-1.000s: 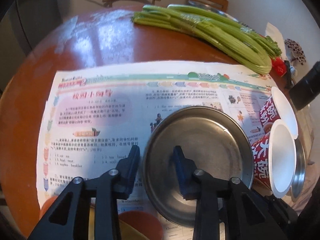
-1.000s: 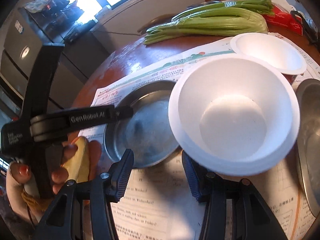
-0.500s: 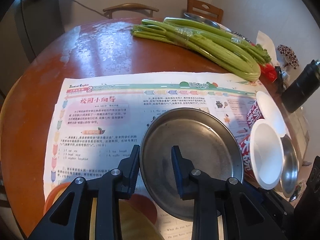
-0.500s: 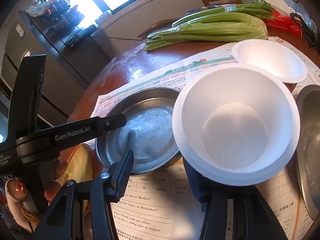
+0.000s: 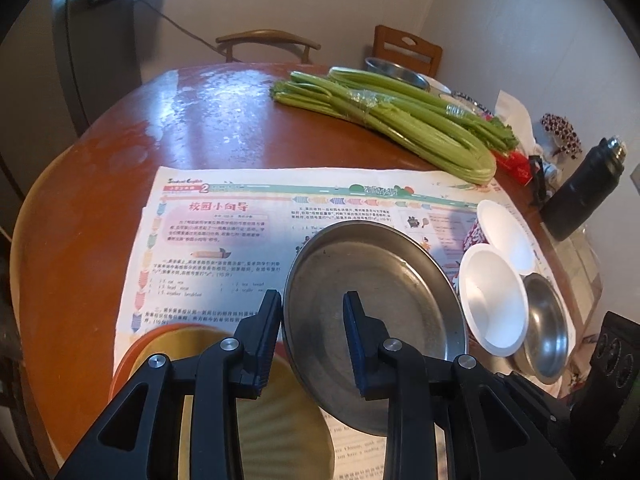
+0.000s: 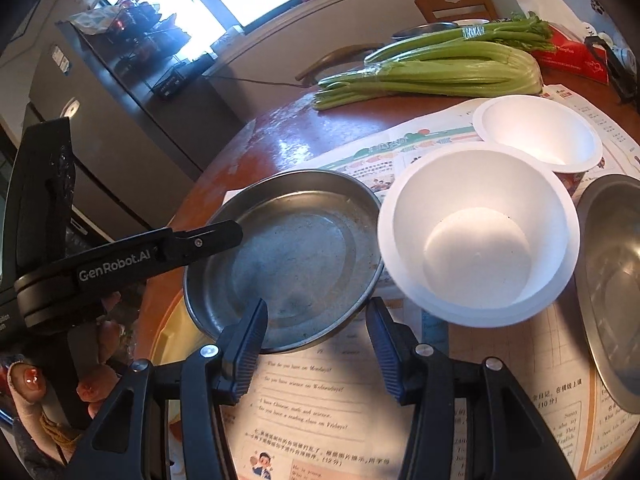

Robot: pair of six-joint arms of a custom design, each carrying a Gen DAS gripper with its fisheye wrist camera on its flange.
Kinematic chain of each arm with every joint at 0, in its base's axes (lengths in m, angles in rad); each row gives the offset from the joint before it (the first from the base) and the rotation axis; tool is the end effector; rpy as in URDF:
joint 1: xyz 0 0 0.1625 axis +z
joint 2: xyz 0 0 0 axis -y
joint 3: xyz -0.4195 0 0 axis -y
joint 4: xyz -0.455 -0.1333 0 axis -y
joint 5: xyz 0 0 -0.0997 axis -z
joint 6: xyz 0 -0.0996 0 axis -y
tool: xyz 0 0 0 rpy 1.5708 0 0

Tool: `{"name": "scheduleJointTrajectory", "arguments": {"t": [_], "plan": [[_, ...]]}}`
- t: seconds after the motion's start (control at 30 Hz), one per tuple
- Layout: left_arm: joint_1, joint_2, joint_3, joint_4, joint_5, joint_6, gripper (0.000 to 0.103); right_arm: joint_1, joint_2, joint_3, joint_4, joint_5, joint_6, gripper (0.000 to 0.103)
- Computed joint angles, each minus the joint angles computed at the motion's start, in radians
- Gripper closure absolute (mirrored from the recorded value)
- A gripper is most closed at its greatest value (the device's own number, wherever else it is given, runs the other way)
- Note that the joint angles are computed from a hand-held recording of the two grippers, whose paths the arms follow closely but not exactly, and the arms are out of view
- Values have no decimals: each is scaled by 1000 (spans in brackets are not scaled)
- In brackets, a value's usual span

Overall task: Organize plates and bowls
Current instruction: 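Lift the steel plate with the left tool and carry it toward the plate stack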

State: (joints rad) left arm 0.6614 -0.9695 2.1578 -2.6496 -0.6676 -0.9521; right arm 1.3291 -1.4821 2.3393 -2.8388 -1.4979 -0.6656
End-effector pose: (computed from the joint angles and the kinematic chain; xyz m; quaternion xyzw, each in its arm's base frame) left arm -0.2643 -0.4737 0.0141 0.0047 0.8987 -0.3201 0.2997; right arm 0.0249 -0.4862 0.1851 0.2131 -0.9549 0.1988 0.0573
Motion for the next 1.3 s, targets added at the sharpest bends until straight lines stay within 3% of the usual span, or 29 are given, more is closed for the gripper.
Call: {"name": "scheduleJointTrajectory", "arguments": {"t": [0.63,1.0,1.3], "plan": [[-163,-145,97,198,81,-240,70,41,-208,104,54,71,-92,51],[-267,-257,131,452,141,-447,65,107,-319,163,78,73,-141,51],[-319,-308,155,545,173,-536,64,164,-355,183,64,42,-157,51]]}}
